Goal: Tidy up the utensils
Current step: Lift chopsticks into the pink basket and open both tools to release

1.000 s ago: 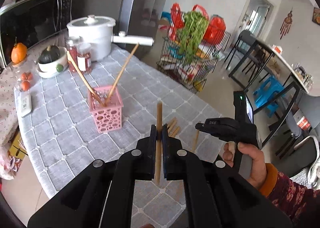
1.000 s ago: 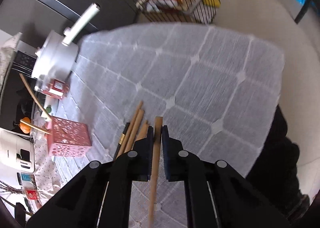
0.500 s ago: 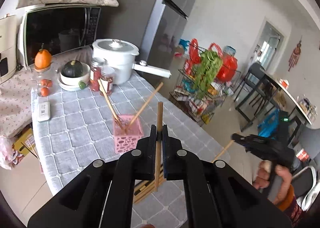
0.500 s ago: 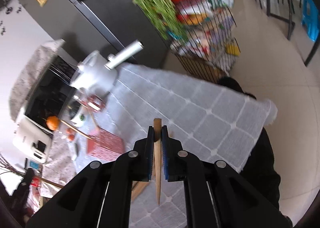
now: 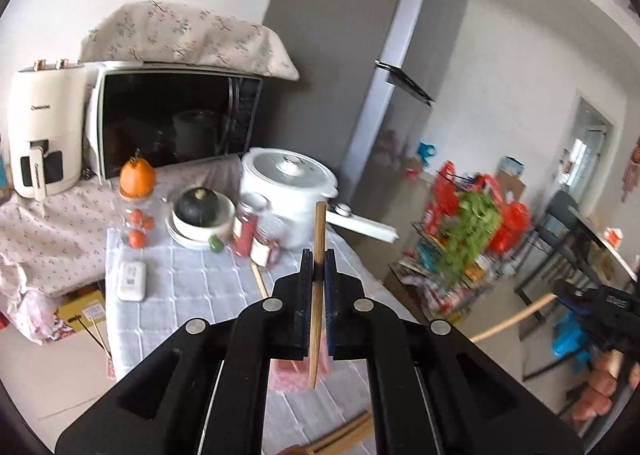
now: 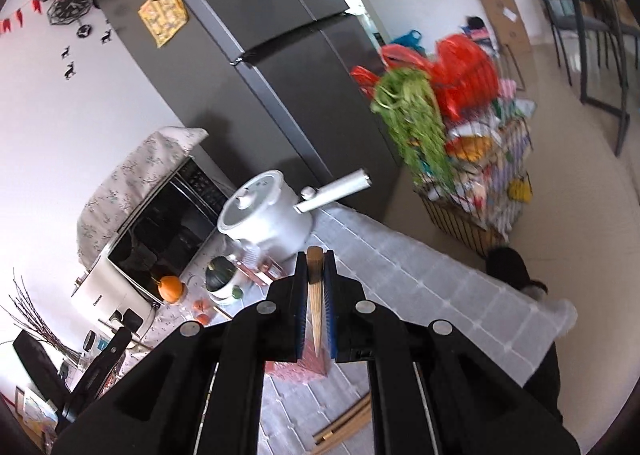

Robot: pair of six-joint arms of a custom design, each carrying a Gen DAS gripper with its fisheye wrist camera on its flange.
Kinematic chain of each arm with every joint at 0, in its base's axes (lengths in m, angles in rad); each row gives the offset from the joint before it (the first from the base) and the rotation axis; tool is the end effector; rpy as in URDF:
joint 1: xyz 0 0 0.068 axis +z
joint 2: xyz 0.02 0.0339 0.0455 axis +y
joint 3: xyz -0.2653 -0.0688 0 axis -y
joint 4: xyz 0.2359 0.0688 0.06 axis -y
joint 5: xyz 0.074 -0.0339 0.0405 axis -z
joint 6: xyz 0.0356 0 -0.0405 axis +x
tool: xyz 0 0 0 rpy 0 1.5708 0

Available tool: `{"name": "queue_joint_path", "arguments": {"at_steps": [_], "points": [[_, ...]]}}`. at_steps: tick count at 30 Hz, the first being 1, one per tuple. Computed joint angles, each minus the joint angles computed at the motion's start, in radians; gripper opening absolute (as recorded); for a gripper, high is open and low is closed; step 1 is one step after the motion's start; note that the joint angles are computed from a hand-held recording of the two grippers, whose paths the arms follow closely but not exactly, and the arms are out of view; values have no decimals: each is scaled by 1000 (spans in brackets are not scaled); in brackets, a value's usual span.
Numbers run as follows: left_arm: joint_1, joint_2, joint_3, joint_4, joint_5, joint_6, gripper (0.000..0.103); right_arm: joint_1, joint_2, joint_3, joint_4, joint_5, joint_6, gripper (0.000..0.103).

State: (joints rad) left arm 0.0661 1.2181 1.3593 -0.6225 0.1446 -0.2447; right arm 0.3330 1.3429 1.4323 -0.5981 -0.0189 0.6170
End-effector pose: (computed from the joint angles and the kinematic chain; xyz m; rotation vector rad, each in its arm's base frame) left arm 0.2501 0.0114 0.4045 -0.2289 2.0438 -0.2592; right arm 0.2695 0.0939 0.3994 0.2904 2.1154 0.5915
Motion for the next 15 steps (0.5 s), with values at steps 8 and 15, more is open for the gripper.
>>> {"name": "queue_joint_path", "arguments": {"at_steps": [8, 15], "points": [[-18, 129, 3, 82, -70, -11, 6, 94, 143, 122, 6, 34, -19, 8], [46, 123, -75, 130, 13, -60, 24, 161, 242, 199, -16, 65, -21, 8]]}}
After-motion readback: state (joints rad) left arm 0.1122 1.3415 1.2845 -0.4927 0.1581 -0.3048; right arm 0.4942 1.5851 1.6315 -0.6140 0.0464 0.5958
